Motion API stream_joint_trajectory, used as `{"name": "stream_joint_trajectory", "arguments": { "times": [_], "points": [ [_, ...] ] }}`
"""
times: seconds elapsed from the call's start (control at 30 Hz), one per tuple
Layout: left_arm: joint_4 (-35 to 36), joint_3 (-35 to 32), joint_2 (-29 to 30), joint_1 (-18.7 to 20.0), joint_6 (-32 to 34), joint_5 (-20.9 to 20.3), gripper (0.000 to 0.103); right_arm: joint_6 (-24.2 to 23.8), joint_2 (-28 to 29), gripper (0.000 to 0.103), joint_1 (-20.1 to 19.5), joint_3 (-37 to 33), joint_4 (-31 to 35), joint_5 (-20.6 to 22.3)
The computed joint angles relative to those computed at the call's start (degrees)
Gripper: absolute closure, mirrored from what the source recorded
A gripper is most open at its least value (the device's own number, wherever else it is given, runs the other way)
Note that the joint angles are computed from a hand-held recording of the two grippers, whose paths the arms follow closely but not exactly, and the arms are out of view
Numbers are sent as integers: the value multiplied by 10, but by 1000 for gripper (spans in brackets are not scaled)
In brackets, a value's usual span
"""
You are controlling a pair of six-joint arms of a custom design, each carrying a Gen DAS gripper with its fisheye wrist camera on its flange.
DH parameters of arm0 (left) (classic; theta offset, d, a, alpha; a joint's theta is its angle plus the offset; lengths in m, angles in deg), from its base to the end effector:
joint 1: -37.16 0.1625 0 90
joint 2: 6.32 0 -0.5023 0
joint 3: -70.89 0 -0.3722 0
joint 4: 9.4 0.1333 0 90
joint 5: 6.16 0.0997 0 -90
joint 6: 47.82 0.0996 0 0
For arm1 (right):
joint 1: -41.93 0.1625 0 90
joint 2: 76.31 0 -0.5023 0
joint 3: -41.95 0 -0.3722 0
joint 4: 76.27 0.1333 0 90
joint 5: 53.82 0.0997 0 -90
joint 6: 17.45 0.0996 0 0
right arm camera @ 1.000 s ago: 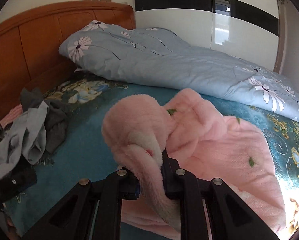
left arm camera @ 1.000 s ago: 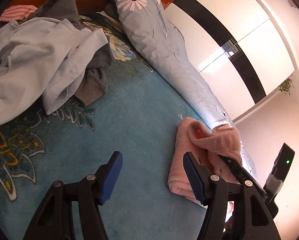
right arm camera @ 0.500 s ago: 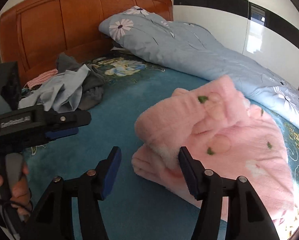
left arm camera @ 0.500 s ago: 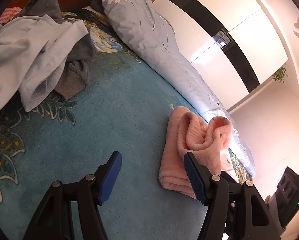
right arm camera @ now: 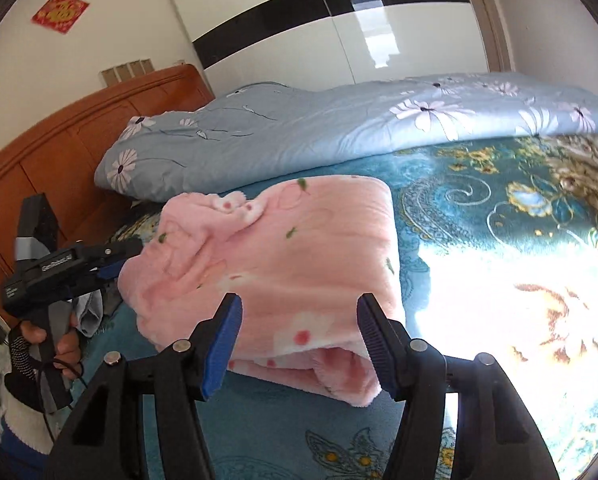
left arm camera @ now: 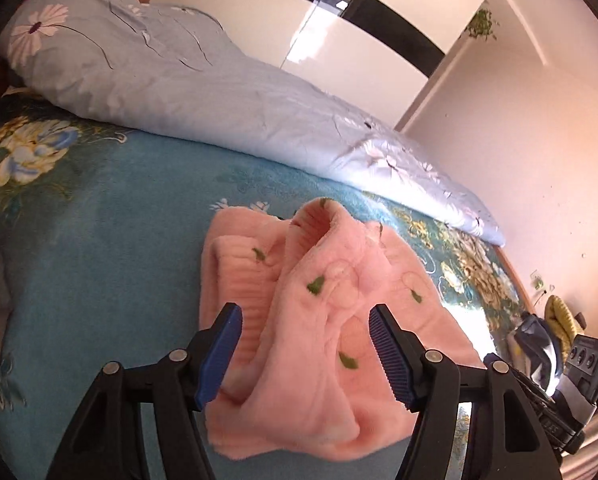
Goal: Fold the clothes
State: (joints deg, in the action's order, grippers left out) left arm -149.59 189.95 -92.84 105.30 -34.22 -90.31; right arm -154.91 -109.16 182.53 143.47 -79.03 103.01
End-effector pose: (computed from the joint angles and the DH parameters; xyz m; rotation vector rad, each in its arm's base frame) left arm -0.0416 -0.4890 0.3995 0.8984 2.8888 -0.4796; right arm 0.3992 -0.2739 0.0118 -0.1564 -2.2464 1.3954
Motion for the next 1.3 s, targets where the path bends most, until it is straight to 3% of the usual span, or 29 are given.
{"name": "stream_joint_trajectory", "arguments": {
  "times": [0.13, 0.17, 0.23, 0.33, 0.47, 0.63, 0.8, 0.9, 0.97, 1.03, 1.07, 1.13, 1.23, 1.3],
  "points": [
    [16, -12, 33, -24, -37, 25, 36, -13, -38, 42, -10, 70, -103, -18],
    [11, -9, 34, -29, -41, 27, 41, -9, -45, 42, -13, 84, -121, -23],
    [3, -7, 39, -32, -51, 25, 79, -1, -58, 42, -19, 110, -151, -33],
    [-13, -10, 41, -33, -71, 28, 90, 3, -72, 42, -23, 143, -196, -44],
    [-52, -27, 22, -18, -98, 32, 90, -15, -84, 42, -25, 176, -249, -46],
    [-26, -42, 46, 4, -105, 126, 89, 8, -87, 42, -41, 200, -271, -66],
    [-35, -32, 53, 21, -118, 109, 84, -5, -91, 41, -48, 198, -266, -81],
    [-35, -25, 29, -13, -117, 153, 79, -45, -102, 41, -46, 176, -242, -82],
    [-45, -16, 12, -38, -113, 183, 75, -102, -106, 41, -43, 141, -203, -82],
    [-108, 19, -11, -70, -90, 210, 48, -139, -94, 38, -48, 82, -115, -92],
    [-122, 33, -17, -81, -72, 211, 44, -147, -82, 36, -53, 51, -68, -99],
    [-114, 52, -16, -92, -43, 221, 43, -159, -57, 36, -64, -1, 8, -115],
    [-103, 75, -6, -89, -19, 238, 43, -174, -35, 36, -70, -15, 17, -139],
    [-101, 85, -1, -70, -13, 226, 43, -157, -25, 36, -75, -3, 13, -137]
  ]
}}
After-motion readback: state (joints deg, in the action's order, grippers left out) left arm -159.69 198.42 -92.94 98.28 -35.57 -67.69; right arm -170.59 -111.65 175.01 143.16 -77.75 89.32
